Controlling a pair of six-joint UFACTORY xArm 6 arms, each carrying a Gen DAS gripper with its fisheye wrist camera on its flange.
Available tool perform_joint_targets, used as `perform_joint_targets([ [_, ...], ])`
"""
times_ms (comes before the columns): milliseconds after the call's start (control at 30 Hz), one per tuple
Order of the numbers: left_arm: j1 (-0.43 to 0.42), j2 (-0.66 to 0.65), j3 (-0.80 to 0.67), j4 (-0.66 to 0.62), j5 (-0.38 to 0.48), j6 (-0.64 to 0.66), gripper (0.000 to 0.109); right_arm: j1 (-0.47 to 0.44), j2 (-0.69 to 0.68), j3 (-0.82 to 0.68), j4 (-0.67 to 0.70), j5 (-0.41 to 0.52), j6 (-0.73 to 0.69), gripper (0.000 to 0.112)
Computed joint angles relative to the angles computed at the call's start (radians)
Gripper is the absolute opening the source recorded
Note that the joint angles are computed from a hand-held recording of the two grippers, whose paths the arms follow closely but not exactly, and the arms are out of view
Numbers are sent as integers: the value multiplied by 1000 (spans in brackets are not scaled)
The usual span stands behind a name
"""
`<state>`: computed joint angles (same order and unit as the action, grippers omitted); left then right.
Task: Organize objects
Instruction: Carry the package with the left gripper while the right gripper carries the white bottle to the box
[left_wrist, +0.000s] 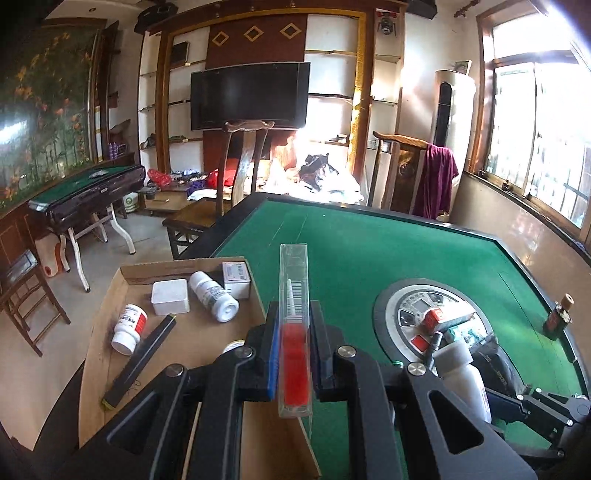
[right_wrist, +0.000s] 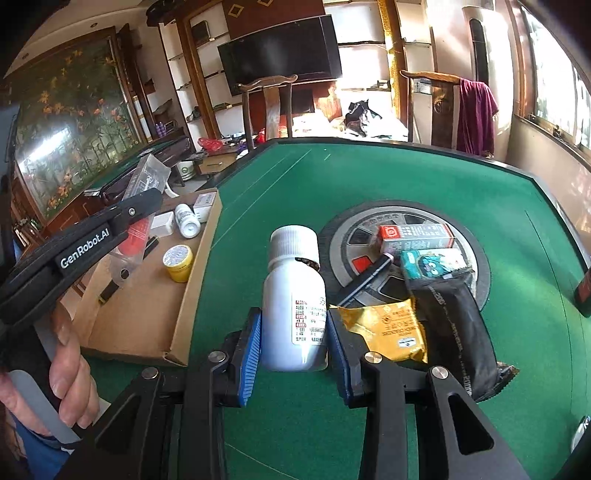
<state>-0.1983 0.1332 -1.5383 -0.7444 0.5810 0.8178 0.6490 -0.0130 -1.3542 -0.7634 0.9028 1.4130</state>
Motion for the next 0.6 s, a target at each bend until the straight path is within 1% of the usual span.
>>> perform_joint_targets([
  [33,18,34,-47,29,31,-49,13,2,24,-30,8,-5,-8,38],
  [67,38,74,-104,56,79,-82,13,1,47,-56,18,-17,-22,38],
  [133,67,145,-195,116,121,-174,13,0,108,-129,39,-31,-64,38],
  [267,115,300,-403,230,230,-317,13,4,234,-277,88,-37,-166,38],
  [333,135,395,-542,276,334,-381,13,4,294,-348,117,-40,-216,38],
  [367,139,427,-587,297,366,-415,13,1,321,-379,139,-44,-243,38],
  [467,150,520,-723,345,467,-477,13,-11,396,-460,213,-60,-315,38],
  [533,150,565,-788,372,513,-507,13,-18,446,-514,273,-65,-375,38],
  [600,150,630,-891,371,583,-523,13,-24,490,-562,314,-52,-408,38],
])
